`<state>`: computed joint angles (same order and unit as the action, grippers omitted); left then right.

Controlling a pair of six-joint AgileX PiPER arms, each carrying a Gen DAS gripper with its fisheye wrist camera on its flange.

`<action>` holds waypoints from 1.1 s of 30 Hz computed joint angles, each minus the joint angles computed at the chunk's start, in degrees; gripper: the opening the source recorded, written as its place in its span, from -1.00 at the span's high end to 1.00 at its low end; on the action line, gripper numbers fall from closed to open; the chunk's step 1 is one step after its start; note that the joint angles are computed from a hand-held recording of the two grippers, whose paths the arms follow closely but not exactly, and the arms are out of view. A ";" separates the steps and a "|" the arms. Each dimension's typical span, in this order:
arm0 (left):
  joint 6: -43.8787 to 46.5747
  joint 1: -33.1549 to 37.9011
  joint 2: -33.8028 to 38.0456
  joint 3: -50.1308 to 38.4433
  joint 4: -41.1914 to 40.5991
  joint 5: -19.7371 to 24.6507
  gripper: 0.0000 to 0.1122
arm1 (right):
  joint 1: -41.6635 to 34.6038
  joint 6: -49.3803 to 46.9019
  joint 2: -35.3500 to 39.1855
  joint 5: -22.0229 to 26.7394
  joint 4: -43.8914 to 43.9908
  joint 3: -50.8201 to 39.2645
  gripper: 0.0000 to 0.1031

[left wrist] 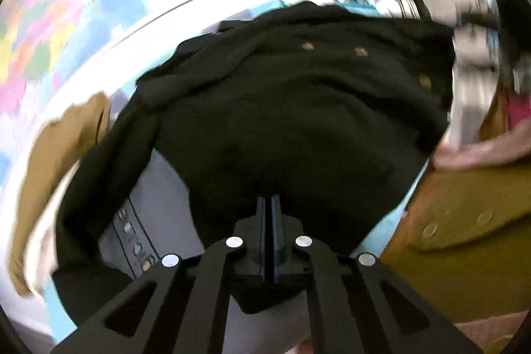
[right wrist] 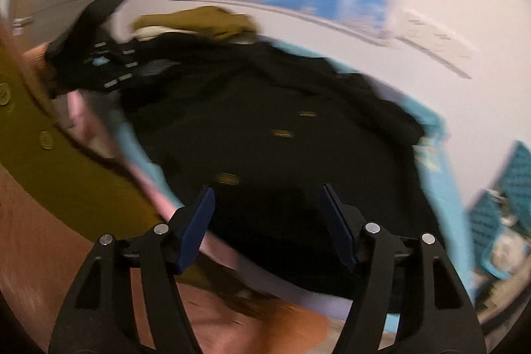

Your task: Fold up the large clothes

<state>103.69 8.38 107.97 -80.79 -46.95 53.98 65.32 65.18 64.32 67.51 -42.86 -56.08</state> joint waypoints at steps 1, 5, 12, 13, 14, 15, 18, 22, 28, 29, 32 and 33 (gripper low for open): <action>-0.52 0.99 0.45 -1.03 -0.79 1.74 1.00 | -2.06 -2.57 1.43 -4.20 1.37 0.24 -0.23; -1.11 4.74 0.35 -2.83 -3.85 6.20 1.00 | -6.46 -8.40 7.65 -9.90 4.19 -1.48 0.20; -1.60 6.91 0.37 -2.60 -3.67 9.36 0.99 | -10.03 -16.68 6.74 -18.94 11.39 -3.28 0.85; -0.36 7.43 0.50 -2.75 -4.32 11.10 0.97 | -10.31 -16.64 7.07 -18.11 11.46 -3.72 0.85; 0.79 7.65 -0.07 -1.74 -5.06 11.19 0.90 | -10.57 -16.29 6.61 -18.10 11.53 -3.58 0.79; 1.91 7.71 -0.58 -1.02 -5.37 11.17 0.68 | -11.22 -17.04 5.42 -19.74 12.96 -2.98 0.73; 5.30 7.38 -1.96 1.19 -5.24 10.73 0.32 | -7.61 -14.20 7.57 -15.39 8.42 -5.15 0.26; 10.71 6.31 -3.49 4.82 -5.43 7.65 -0.04 | -7.72 -14.97 9.92 -13.89 7.50 -5.55 0.09; 2.20 0.86 -0.90 4.11 -0.01 -3.44 0.74 | -9.47 -16.78 10.90 -16.78 9.47 -5.64 0.86; 0.40 1.81 0.21 2.00 -0.17 -0.87 0.76 | -9.44 -16.80 9.96 -17.37 9.50 -5.72 0.85; -2.14 6.44 2.75 -4.44 -3.26 9.47 0.78 | -10.37 -20.73 8.49 -17.70 13.13 -6.49 0.85; -2.70 7.67 3.19 -5.82 -3.93 11.38 0.78 | -11.20 -22.19 8.09 -18.89 15.32 -6.17 0.85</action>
